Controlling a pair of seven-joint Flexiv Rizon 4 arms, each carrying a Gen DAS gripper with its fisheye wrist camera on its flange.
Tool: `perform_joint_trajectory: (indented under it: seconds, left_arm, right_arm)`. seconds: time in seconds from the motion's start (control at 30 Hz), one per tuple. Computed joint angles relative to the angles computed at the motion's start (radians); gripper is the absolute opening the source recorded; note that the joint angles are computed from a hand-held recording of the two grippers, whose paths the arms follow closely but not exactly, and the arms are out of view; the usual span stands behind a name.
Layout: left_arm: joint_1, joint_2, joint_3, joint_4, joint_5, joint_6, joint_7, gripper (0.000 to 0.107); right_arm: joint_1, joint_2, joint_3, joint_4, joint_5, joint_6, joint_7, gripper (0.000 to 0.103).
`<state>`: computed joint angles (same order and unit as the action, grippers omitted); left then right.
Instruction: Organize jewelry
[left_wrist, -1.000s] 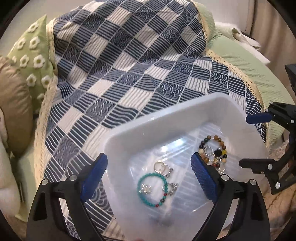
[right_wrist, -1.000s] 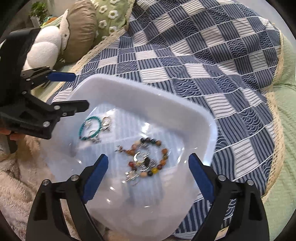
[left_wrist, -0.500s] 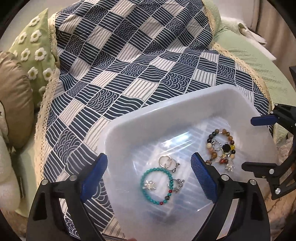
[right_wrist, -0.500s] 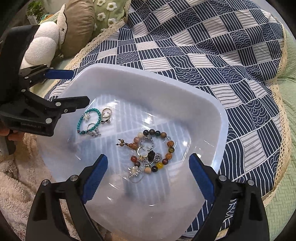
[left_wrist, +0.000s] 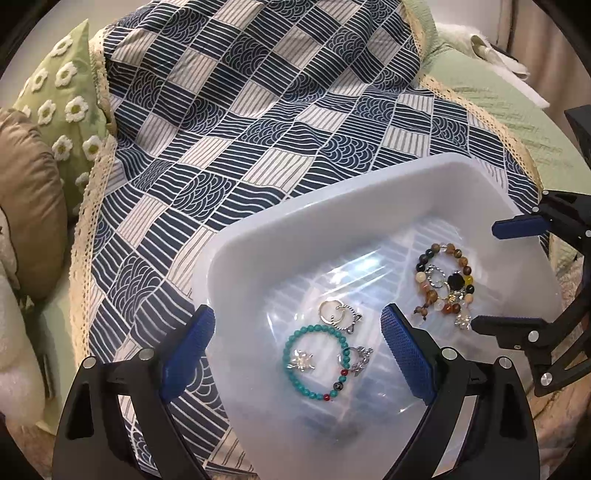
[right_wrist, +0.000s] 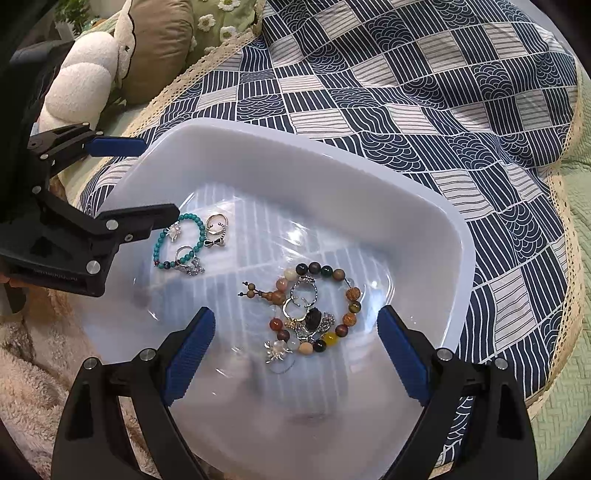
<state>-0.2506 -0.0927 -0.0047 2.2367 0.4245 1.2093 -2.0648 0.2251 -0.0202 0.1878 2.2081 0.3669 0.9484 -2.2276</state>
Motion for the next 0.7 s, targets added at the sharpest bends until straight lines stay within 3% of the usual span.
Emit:
perform_joint_trajectory:
  seconds: [0.33,0.7]
  left_arm:
    - [0.005,0.0,-0.002,0.0,-0.002,-0.006,0.006,0.087]
    - [-0.021,-0.012,0.003,-0.054,0.123,-0.078,-0.084,0.088]
  right_arm:
    - [-0.002,-0.008,-0.004,-0.002,-0.023,0.015,0.026,0.088]
    - [-0.006,-0.004,-0.002,-0.007,-0.01,0.008,0.018,0.088]
